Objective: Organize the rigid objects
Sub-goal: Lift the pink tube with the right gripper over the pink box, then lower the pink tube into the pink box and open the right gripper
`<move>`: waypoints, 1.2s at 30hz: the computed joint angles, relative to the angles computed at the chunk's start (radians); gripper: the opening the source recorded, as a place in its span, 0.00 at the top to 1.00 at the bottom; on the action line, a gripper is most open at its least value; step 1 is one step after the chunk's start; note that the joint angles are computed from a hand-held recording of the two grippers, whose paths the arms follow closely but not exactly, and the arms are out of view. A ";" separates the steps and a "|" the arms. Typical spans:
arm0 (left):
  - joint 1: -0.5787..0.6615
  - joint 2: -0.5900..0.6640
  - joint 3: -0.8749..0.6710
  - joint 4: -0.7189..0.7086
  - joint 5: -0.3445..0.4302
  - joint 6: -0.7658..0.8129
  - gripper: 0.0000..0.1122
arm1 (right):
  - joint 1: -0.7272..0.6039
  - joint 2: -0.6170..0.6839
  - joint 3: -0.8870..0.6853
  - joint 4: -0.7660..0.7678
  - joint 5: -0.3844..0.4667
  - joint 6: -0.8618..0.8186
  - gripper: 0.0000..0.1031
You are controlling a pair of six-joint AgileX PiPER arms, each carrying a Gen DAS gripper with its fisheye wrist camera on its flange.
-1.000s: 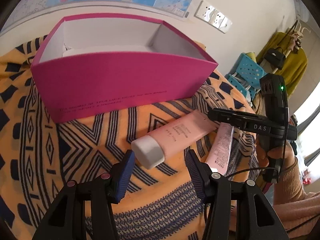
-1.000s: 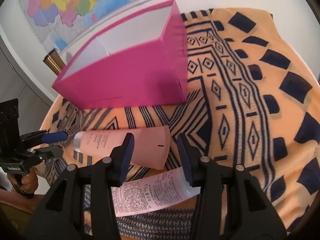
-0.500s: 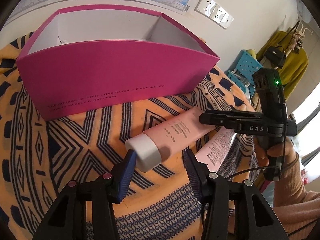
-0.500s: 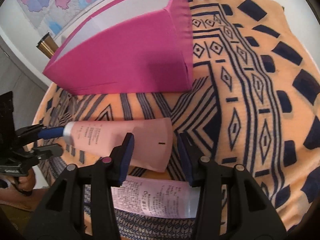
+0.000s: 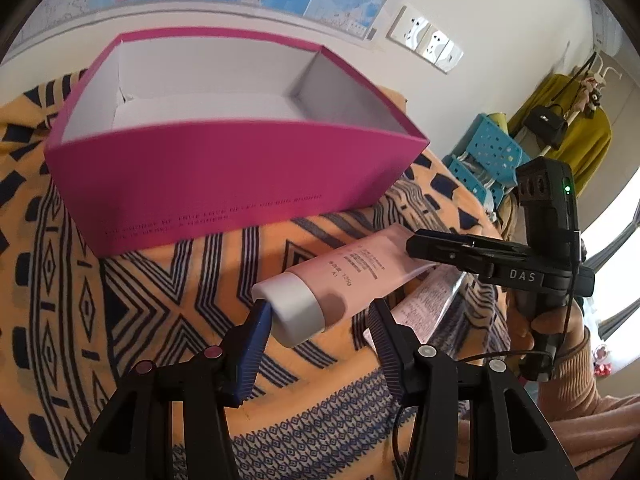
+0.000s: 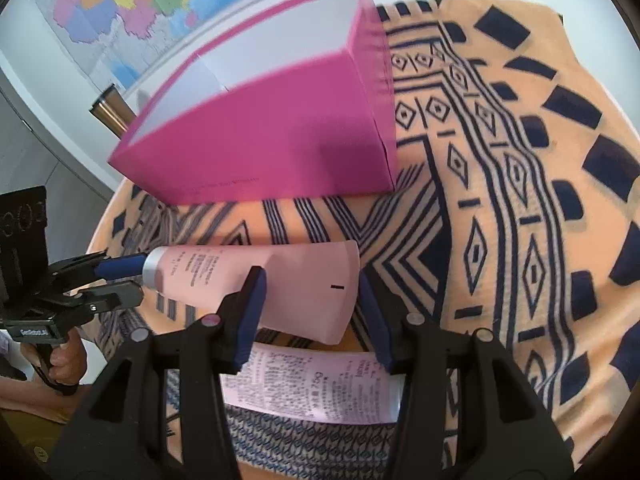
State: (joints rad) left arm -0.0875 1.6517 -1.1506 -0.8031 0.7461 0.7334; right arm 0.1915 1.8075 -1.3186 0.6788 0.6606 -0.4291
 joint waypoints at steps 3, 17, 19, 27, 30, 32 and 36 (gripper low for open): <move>0.001 -0.021 -0.010 -0.002 -0.001 0.001 0.55 | 0.006 -0.028 -0.007 -0.018 -0.011 0.014 0.51; 0.012 -0.041 -0.158 0.036 -0.011 -0.032 0.55 | 0.027 -0.067 -0.142 -0.072 -0.021 0.041 0.51; 0.009 -0.023 -0.197 0.050 -0.013 -0.049 0.55 | 0.028 -0.052 -0.181 -0.080 -0.016 0.043 0.51; 0.008 0.052 -0.336 0.118 0.004 -0.126 0.55 | 0.030 0.031 -0.331 -0.128 0.005 0.077 0.51; 0.011 0.084 -0.377 0.135 0.012 -0.149 0.55 | 0.034 0.059 -0.374 -0.152 0.012 0.097 0.51; 0.012 0.102 -0.397 0.139 0.018 -0.160 0.55 | 0.033 0.078 -0.400 -0.161 0.022 0.104 0.51; 0.008 0.134 -0.425 0.155 0.019 -0.188 0.55 | 0.034 0.115 -0.451 -0.190 0.042 0.134 0.51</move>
